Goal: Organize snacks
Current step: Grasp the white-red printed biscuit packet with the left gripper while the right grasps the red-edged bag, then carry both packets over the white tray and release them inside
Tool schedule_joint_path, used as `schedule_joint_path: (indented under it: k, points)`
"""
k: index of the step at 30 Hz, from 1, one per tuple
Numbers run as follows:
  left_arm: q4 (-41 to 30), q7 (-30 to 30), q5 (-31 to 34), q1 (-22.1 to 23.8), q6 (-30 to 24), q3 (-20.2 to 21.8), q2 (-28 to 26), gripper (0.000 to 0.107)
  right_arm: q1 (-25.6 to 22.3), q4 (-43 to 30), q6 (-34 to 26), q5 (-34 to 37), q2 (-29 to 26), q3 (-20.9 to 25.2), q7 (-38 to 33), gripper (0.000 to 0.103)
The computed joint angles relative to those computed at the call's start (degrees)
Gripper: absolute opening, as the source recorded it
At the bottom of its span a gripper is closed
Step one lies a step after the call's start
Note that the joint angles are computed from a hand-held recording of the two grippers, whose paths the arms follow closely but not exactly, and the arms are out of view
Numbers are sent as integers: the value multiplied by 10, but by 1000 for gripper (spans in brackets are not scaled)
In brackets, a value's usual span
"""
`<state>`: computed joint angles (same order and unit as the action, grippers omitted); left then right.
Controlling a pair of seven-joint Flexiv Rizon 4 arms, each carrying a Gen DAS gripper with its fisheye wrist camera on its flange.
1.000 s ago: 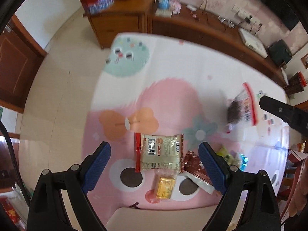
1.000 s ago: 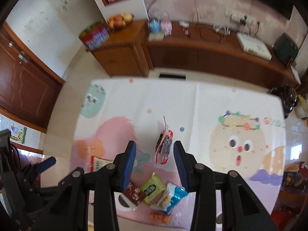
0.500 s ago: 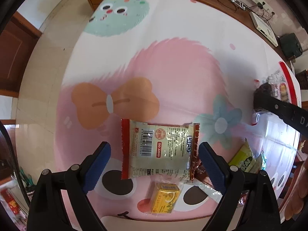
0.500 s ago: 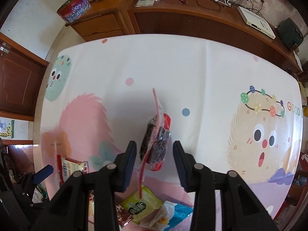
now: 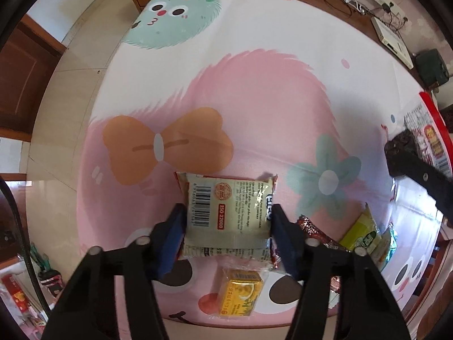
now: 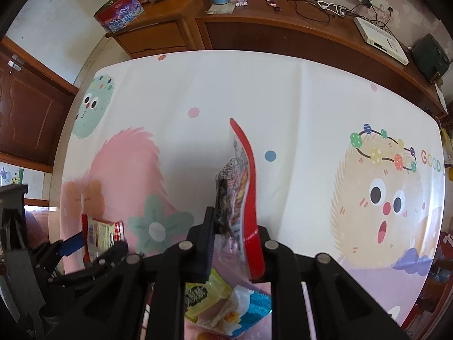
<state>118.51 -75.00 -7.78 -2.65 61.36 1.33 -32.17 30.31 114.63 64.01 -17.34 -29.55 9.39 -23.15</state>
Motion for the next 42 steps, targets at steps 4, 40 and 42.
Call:
schedule_joint_path:
  k: [4,40,42]
  points:
    - [25,10,-18,13,13,-10,19,50,5,15,11,-3,15,0,8,17]
    - [304,448,-208,61,-146,162,668,50,117,114,-203,-241,333,171,408,17]
    - [312,456,-195,72,-164,169,686,50,130,109,-224,-239,332,179,422,17]
